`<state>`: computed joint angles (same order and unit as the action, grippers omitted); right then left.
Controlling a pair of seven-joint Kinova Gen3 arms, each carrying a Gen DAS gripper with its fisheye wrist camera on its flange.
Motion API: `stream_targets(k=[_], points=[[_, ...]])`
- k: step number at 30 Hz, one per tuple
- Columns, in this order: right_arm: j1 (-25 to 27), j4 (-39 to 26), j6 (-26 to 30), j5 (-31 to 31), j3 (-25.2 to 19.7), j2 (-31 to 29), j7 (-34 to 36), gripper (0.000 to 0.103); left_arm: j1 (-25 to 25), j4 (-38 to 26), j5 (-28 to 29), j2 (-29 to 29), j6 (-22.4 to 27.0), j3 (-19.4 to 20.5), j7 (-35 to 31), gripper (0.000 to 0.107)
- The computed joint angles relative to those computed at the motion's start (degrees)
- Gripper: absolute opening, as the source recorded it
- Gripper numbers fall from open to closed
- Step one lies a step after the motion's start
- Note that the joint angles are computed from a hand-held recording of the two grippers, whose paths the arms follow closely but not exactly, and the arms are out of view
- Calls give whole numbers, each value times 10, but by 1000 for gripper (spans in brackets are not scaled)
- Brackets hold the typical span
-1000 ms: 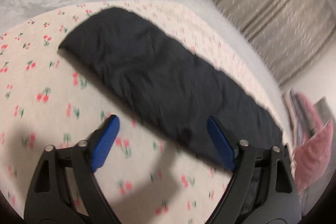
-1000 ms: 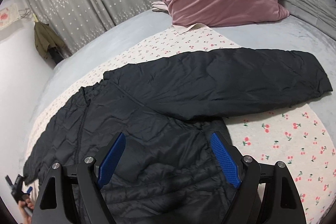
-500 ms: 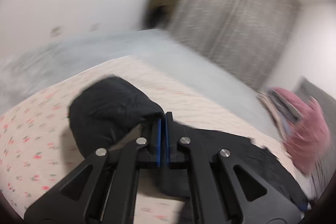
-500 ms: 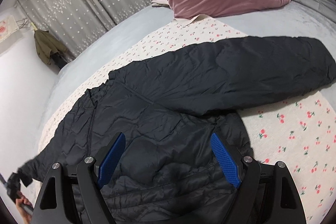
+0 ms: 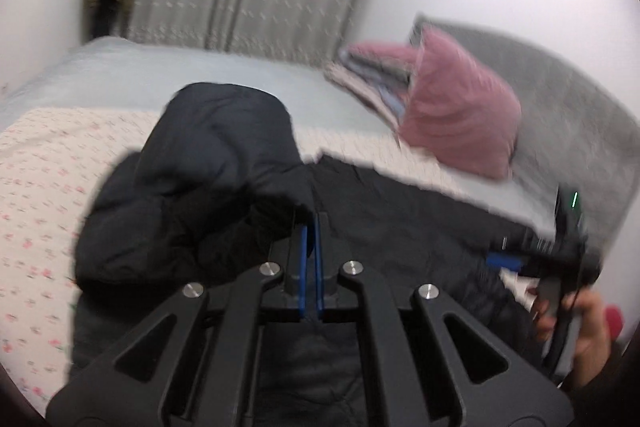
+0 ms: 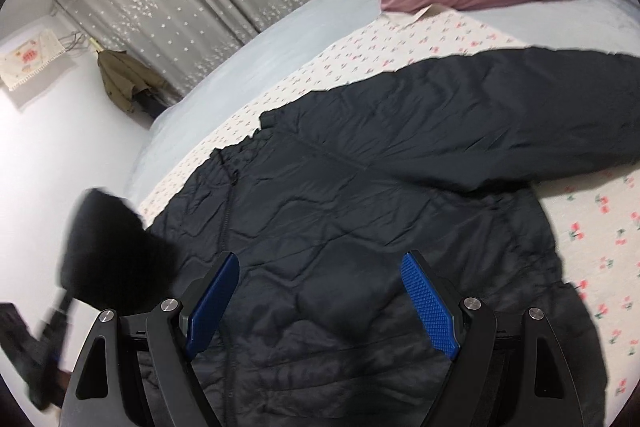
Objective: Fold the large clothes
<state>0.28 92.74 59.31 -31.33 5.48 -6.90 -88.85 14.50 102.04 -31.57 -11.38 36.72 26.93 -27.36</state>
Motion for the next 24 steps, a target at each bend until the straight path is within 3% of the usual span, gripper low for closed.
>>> stream_targets(k=[2,4,7,9,11,14,16,19,22,23,24], points=[[-3,1,5,-22,7,7,11,84,17,-11,9,31,10,-4,-19,5],[7,5,5,-48,1,14,27,84,68,-37,40,62,42,-35,-65,13],[23,15,7,-97,-4,24,52,84,124,-60,88,56,66,-86,-135,44],[50,21,14,-143,-19,34,79,84,110,-54,91,25,70,-77,-156,71],[64,32,22,-190,-24,42,106,85,72,-60,71,4,95,-41,-142,73],[23,34,38,-234,11,62,122,84,10,-42,14,-22,129,4,-81,73],[3,27,28,-218,1,73,103,84,-8,1,17,-51,107,-17,-45,73],[-21,20,-15,-157,-34,78,70,84,-27,38,75,-58,88,-77,-53,71],[-10,-1,-13,-149,-90,101,94,66,-61,77,100,-74,26,-100,-41,67],[-25,-17,-12,-135,-99,114,105,44,-81,91,101,-79,3,-96,-31,61],[-46,-28,-21,-113,-99,119,112,12,-90,103,103,-82,-21,-102,-23,51]])
